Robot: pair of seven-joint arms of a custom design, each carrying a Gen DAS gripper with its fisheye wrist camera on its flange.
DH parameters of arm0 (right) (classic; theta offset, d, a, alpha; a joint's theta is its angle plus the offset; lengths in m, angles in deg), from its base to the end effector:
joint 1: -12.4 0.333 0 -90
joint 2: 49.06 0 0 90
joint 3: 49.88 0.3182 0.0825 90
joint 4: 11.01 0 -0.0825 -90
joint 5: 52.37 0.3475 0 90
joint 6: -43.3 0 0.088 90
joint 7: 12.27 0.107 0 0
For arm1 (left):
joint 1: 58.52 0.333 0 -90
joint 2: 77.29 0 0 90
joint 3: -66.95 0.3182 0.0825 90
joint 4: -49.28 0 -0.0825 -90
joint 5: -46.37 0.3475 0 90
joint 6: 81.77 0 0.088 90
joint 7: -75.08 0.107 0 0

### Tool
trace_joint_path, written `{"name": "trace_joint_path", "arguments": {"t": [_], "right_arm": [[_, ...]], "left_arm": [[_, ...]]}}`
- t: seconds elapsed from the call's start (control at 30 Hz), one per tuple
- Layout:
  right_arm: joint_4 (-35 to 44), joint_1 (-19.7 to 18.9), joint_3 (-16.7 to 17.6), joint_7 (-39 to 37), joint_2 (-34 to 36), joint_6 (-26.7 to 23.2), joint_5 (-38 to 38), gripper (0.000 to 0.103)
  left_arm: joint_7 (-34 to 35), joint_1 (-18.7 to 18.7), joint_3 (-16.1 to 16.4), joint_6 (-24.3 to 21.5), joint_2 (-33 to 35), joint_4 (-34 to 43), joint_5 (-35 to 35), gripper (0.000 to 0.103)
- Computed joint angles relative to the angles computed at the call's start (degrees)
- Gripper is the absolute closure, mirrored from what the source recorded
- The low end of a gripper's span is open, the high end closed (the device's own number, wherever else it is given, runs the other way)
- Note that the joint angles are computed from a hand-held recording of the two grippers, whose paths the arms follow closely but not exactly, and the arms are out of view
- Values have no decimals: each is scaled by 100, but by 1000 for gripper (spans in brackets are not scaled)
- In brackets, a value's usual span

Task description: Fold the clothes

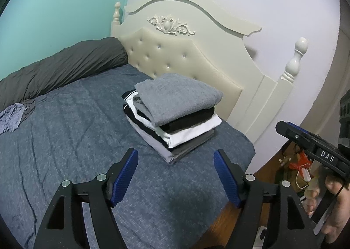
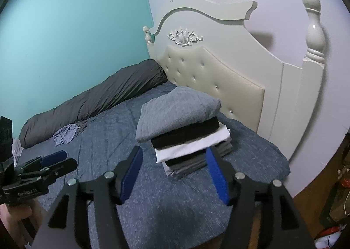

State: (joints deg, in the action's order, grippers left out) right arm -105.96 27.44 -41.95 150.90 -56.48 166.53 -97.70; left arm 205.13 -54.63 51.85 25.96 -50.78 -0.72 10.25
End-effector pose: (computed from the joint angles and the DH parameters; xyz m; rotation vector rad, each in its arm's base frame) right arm 0.4860 0.1812 0.7331 -1.0509 2.0891 -0.9653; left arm 0.6474 -0.1095 0.7220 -1.0099 2.5369 -1.3565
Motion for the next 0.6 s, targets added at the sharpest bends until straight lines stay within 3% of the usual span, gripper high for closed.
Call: {"name": "trace_joint_path", "arguments": {"t": [0.53,0.6], "right_arm": [[-57,200,264,344,-178,-558,-202,35],[-55,224,280,369,-183,-601,-193,30]], "left_arm": [[583,250,173,93,-739,-1047,-588,21],[661,274,206,74,-809,-1141,-642,20]]}}
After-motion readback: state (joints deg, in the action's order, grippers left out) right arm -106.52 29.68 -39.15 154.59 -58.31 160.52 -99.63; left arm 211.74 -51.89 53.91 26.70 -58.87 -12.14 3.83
